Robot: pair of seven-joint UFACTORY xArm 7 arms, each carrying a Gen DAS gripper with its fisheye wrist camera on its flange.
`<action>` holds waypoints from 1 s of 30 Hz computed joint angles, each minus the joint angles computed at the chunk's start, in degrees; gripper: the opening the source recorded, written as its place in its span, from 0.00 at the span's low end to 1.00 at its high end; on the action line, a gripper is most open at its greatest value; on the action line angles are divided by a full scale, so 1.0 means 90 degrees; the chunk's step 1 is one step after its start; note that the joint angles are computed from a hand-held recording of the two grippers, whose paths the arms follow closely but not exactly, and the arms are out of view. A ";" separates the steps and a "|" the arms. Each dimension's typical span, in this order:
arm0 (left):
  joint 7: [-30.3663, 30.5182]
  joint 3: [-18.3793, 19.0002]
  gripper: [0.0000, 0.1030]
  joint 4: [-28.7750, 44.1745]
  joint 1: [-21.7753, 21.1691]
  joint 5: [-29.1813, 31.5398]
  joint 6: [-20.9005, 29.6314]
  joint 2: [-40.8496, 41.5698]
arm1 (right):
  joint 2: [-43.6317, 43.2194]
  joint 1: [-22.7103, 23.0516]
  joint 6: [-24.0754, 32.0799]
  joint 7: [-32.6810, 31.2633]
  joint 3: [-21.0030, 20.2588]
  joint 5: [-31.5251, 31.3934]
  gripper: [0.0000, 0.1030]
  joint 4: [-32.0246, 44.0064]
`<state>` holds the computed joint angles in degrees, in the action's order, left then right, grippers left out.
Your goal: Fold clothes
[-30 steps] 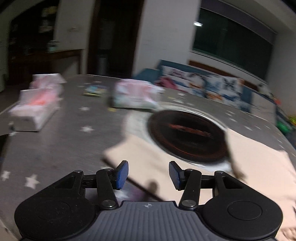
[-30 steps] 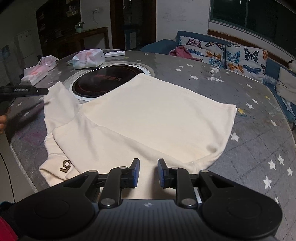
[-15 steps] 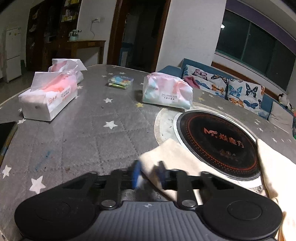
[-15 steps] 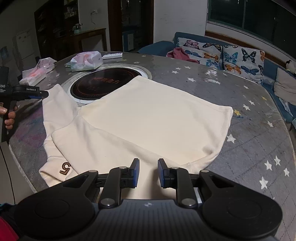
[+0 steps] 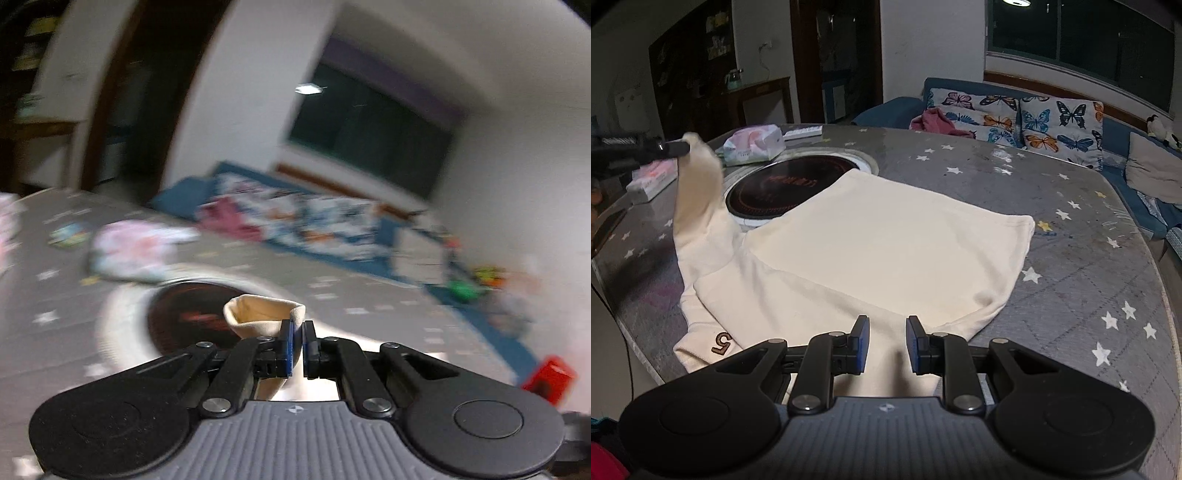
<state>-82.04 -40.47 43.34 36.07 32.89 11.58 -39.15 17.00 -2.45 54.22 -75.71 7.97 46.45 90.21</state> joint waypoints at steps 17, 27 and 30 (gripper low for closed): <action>0.1545 -0.3248 0.12 0.1244 0.1725 -0.0127 -0.1508 0.3007 | -0.0041 -0.0246 0.0164 0.0435 -0.0127 0.0193 0.20 -0.0067; 0.2127 -0.0330 0.36 -0.0153 -0.0667 -0.0873 -0.1030 0.1439 | 0.0073 -0.0149 0.0748 0.0712 -0.0088 -0.0096 0.20 0.0052; 0.2015 0.0145 0.36 -0.0481 -0.1056 -0.0917 -0.0639 0.1075 | 0.0044 -0.0075 0.0526 0.0759 -0.0096 -0.0174 0.20 -0.0079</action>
<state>-63.90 -39.17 39.01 26.56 24.64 5.83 -29.48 17.39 -3.13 58.95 -68.87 7.11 44.89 89.51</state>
